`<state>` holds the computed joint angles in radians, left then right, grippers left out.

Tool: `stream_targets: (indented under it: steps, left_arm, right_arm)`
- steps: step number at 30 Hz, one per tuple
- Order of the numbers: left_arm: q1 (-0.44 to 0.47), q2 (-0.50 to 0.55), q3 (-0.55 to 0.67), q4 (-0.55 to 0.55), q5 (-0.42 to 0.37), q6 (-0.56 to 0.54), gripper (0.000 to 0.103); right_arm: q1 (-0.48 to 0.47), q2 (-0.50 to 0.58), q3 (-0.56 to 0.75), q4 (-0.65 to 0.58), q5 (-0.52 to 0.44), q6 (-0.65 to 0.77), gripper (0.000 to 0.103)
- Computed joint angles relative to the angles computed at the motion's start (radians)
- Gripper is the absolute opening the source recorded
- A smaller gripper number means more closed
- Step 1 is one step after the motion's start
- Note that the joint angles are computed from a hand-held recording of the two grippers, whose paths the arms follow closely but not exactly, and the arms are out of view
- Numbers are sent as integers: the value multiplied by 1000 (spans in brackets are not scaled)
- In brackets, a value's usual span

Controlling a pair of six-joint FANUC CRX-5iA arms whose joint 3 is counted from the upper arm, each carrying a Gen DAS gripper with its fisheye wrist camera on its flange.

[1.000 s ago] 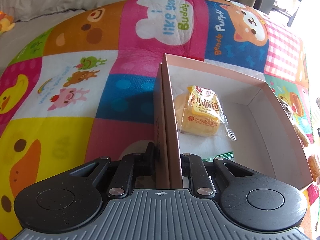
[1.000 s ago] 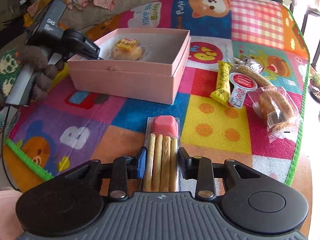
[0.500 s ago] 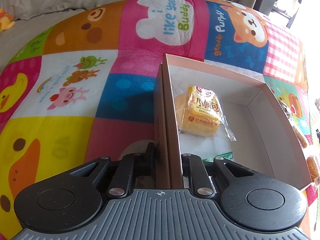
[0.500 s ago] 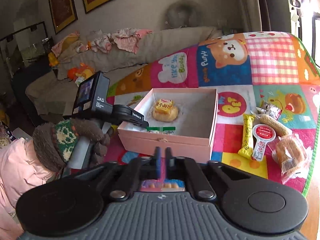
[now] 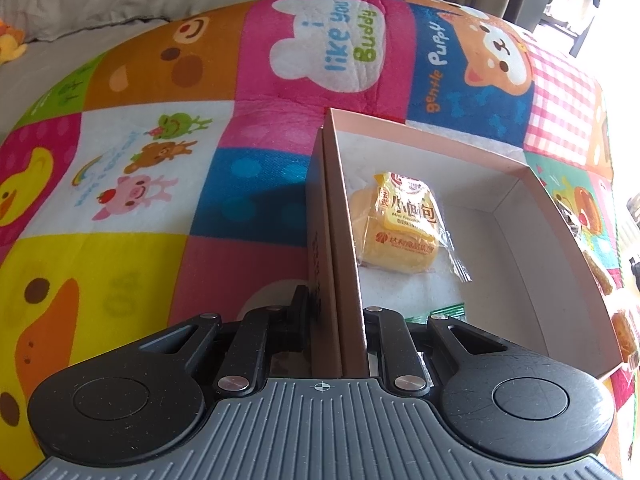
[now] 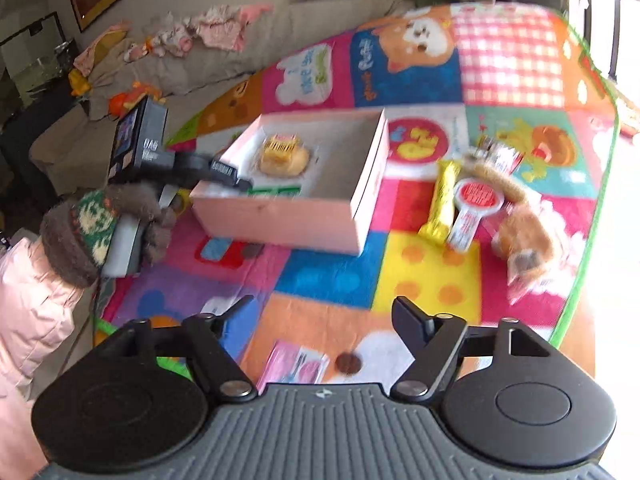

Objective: Organize objects

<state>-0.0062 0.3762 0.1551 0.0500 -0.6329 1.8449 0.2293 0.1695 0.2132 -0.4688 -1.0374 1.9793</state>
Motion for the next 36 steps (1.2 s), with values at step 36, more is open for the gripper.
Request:
stream_targets:
  steps: [36]
  left_arm:
    - [4, 0, -6, 19, 5, 1, 19]
  right_arm:
    - [90, 477, 644, 76, -43, -327, 67]
